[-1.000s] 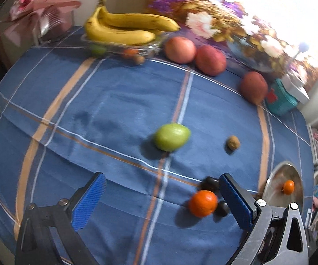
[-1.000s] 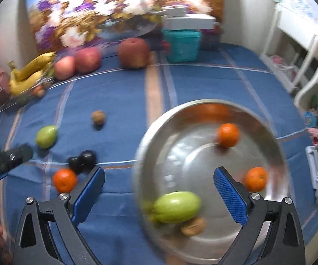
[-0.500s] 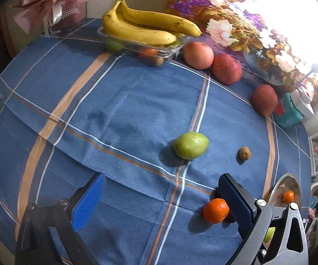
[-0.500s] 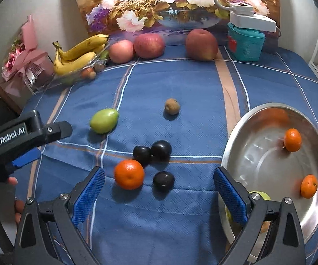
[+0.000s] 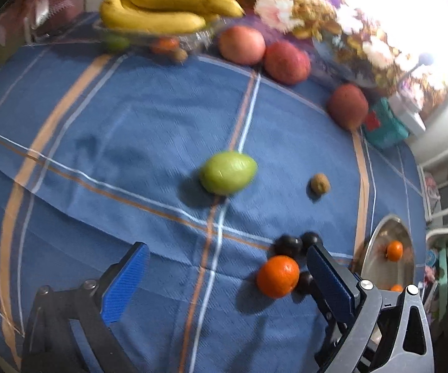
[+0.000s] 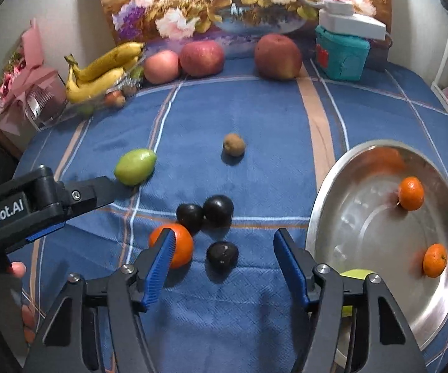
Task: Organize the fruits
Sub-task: 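Grasp an orange with the left tool while the right tool grasps a black plum, then carry the orange into the bowl and open the left tool while the right tool carries the plum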
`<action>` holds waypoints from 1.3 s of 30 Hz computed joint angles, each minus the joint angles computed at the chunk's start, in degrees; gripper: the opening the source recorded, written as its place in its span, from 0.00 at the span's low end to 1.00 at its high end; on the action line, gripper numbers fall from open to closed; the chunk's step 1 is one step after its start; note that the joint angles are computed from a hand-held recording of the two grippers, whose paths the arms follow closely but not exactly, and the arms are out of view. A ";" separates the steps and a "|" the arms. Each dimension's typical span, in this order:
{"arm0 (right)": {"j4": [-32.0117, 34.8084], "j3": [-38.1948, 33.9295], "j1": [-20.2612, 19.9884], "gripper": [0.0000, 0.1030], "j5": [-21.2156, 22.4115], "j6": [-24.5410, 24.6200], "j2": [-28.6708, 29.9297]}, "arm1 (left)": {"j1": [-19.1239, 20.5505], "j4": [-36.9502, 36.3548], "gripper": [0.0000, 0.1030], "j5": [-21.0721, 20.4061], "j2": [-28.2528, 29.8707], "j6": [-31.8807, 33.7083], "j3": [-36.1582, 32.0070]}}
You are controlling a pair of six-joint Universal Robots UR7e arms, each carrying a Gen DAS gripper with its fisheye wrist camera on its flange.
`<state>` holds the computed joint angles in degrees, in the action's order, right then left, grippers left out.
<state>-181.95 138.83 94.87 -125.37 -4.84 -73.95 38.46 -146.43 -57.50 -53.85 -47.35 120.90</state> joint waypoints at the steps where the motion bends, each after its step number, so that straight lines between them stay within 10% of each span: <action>1: 0.30 -0.07 -0.17 0.53 -0.13 0.13 0.21 | 0.10 -0.27 0.94 -0.89 0.41 0.23 -0.11; 22: 1.50 -0.45 -2.15 0.26 0.77 -0.27 2.97 | 3.05 -5.86 0.36 -14.43 4.17 1.20 -1.26; 39: 1.03 1.15 -1.80 0.26 2.87 3.71 -3.84 | 1.92 -12.43 0.32 -13.47 -0.02 2.62 1.12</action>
